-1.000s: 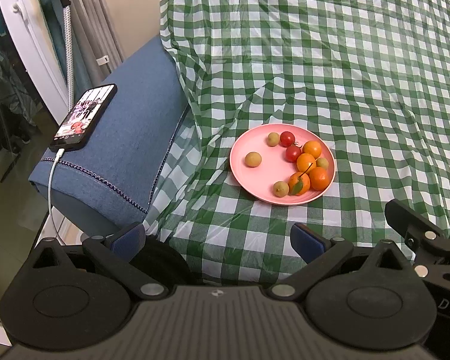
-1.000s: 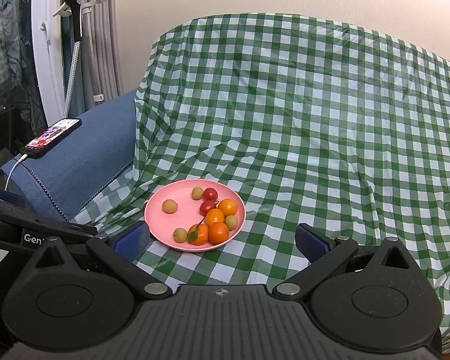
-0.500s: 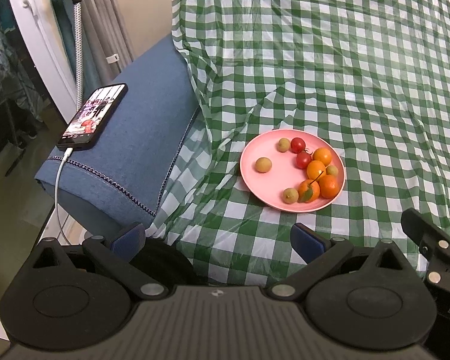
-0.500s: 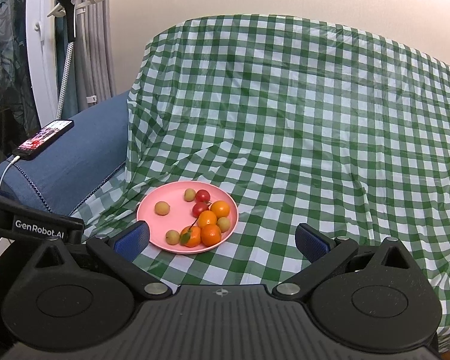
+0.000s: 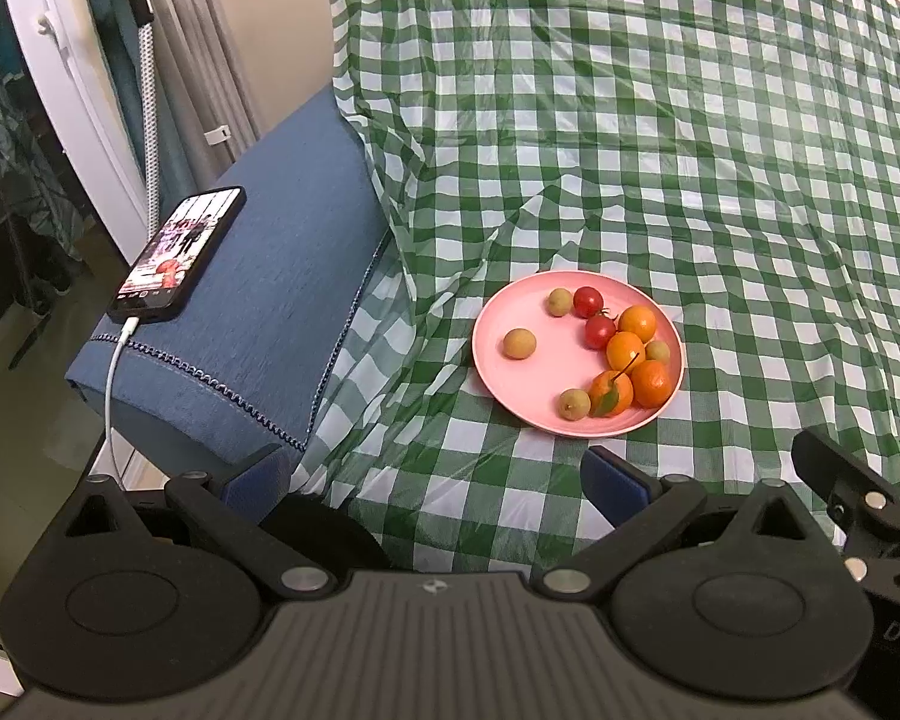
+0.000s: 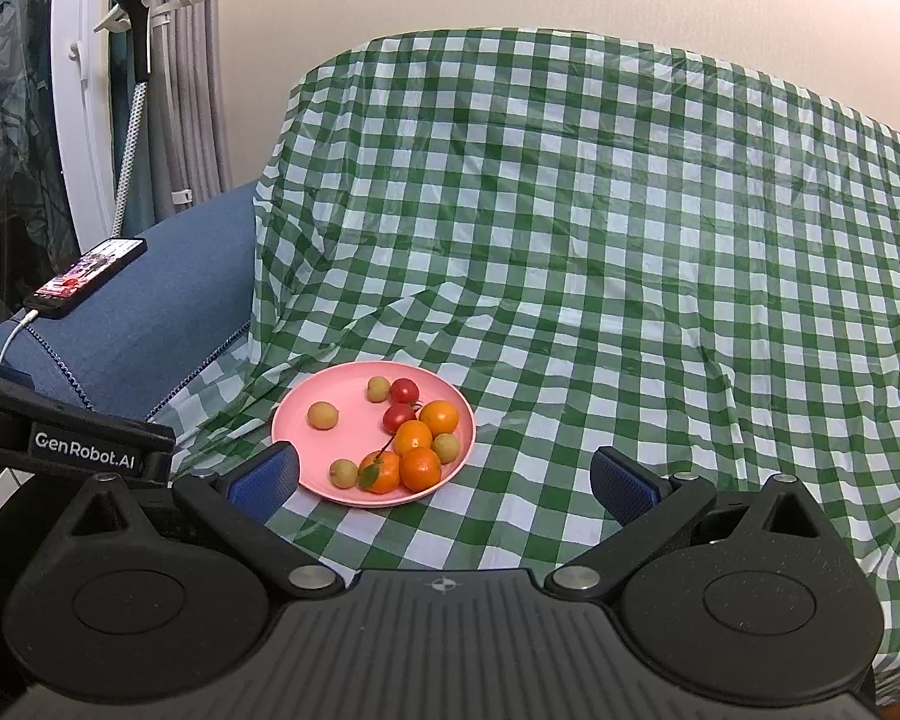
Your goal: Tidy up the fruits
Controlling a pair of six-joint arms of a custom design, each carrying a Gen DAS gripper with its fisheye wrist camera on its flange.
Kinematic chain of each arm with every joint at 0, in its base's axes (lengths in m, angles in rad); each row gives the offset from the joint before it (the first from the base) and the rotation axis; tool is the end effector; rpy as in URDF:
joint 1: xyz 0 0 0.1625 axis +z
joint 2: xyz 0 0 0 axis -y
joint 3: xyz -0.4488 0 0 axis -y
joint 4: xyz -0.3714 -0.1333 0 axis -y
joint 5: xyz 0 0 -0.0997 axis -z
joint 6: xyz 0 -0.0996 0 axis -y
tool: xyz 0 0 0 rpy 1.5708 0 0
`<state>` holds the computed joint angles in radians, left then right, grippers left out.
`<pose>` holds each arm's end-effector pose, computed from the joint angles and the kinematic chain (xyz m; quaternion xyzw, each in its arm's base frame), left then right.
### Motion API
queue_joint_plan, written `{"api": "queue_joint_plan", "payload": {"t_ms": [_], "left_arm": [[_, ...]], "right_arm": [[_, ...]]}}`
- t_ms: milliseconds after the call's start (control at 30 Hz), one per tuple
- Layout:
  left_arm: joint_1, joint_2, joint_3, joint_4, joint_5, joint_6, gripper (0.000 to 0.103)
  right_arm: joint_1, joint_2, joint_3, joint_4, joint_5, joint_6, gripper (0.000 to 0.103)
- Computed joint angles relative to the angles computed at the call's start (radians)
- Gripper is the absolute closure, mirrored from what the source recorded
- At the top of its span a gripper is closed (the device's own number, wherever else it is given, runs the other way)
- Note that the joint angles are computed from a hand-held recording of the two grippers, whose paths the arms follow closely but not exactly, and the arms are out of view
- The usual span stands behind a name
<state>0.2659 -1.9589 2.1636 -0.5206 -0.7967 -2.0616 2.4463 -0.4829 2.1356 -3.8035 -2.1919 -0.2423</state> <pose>-0.0982 -0.2371 0.3855 -0.0710 0.7785 -0.3646 0.5059 0.4283 -0.2592 -0.0124 0.4097 -0.8199 0.3499 0.1935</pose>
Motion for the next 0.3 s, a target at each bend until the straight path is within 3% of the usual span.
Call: {"api": "queue_joint_plan", "payload": {"t_ms": [300], "left_arm": [[0.073, 0.014, 0.004, -0.022, 0.038, 0.03, 0.0]], "right_arm": [[-0.008, -0.001, -0.005, 0.017, 0.003, -0.009, 0.001]]}}
